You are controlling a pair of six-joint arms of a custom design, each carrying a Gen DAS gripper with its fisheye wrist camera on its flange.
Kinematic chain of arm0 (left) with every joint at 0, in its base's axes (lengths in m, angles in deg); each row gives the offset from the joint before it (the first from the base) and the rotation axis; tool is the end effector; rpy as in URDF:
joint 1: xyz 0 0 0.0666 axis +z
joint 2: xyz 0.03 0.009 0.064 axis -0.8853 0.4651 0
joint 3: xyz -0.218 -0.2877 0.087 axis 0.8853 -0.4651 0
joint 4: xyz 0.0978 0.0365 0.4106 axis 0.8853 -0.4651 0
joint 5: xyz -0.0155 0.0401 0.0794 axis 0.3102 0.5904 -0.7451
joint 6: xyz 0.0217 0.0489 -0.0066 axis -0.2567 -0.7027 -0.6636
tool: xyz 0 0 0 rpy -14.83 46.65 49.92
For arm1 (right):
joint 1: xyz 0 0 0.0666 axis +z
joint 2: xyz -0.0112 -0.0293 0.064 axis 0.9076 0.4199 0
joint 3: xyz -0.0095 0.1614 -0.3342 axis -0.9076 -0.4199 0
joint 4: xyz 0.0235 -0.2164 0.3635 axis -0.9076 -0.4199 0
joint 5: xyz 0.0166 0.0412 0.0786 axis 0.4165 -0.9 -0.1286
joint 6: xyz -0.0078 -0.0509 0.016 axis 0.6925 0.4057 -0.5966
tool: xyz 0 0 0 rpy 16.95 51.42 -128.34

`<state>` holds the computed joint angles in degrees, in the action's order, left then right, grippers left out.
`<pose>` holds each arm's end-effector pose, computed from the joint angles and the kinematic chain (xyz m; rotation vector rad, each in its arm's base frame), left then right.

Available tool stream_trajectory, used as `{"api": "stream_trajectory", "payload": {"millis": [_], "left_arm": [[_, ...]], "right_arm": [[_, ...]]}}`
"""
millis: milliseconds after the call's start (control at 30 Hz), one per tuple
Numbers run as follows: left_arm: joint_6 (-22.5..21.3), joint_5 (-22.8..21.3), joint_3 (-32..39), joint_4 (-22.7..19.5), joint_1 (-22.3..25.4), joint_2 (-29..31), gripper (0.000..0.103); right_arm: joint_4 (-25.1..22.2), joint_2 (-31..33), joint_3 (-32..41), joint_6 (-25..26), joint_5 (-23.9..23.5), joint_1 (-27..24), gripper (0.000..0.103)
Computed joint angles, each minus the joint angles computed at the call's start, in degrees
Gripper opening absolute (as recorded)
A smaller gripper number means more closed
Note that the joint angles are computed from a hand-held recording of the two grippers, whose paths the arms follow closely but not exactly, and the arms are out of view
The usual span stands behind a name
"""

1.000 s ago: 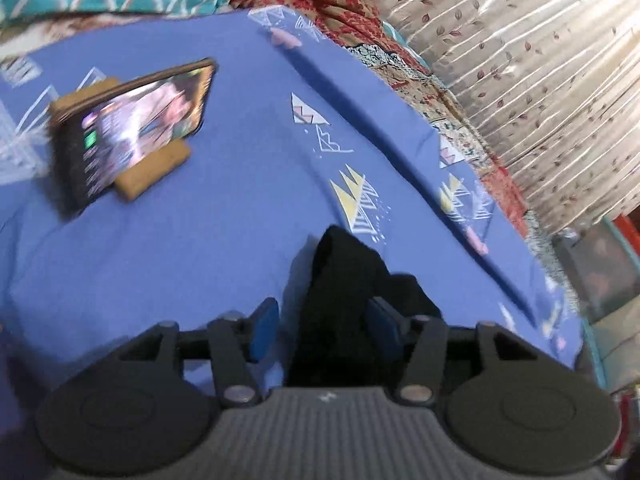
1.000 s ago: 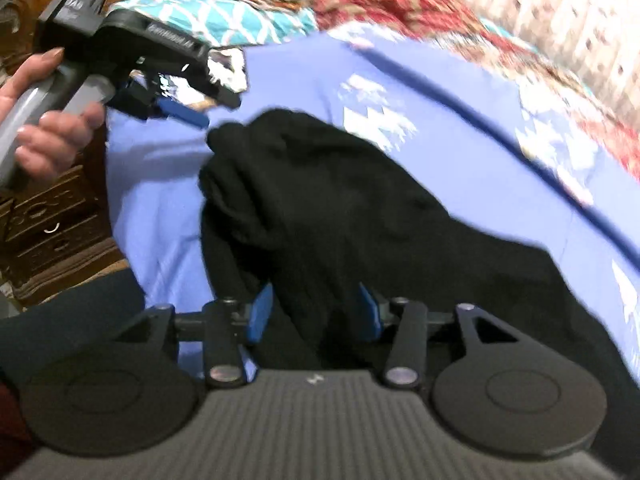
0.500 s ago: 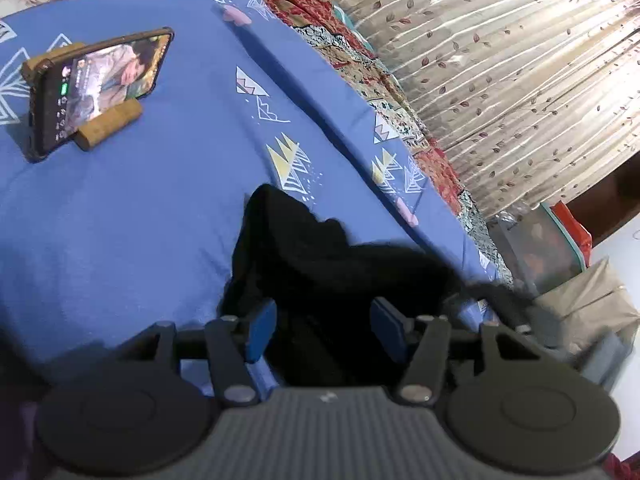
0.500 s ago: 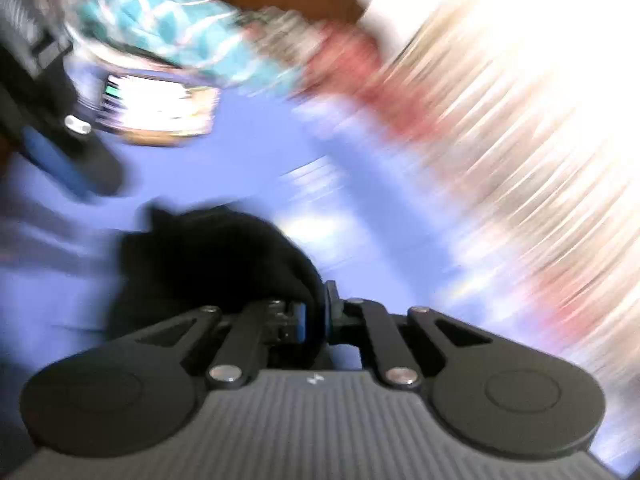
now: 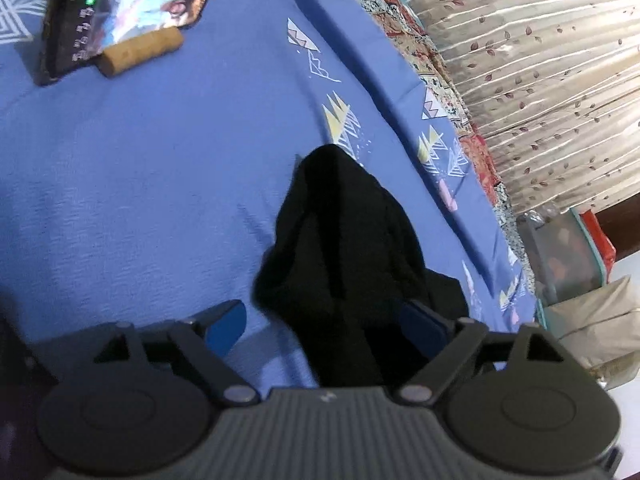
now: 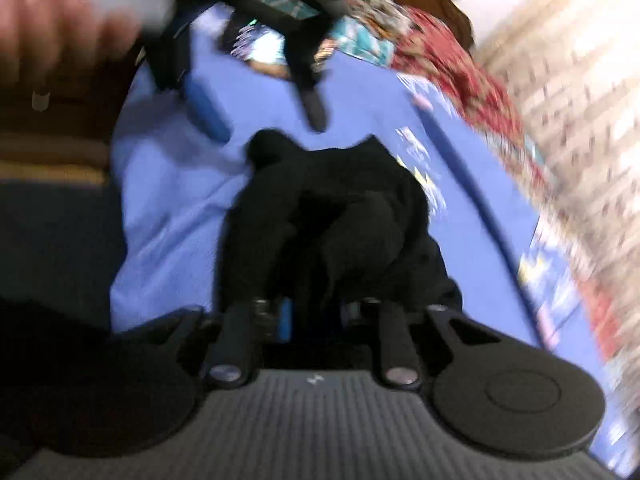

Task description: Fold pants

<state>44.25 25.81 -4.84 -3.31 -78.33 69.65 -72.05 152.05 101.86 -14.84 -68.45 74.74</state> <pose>0.4606 -0.1456 0.4663 -0.5384 2.2979 -1.0207 0.4844 0.0907 0.5013 -1.2772 1.8341 -0.1060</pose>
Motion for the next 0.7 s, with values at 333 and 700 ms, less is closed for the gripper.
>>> {"api": "stream_trajectory", "payload": {"millis": [333,700], "left_arm": [[1.43,-1.15,-1.8,2.64,0.61,-1.2,0.087],[1.22,-1.15,-2.75,4.09,1.23,-2.07,0.086]], "right_arm": [[1.96,4.42,6.36,5.88,-3.44,2.01,0.052],[-7.48,16.48,20.83,-6.6,0.22,2.74,0.017]]}}
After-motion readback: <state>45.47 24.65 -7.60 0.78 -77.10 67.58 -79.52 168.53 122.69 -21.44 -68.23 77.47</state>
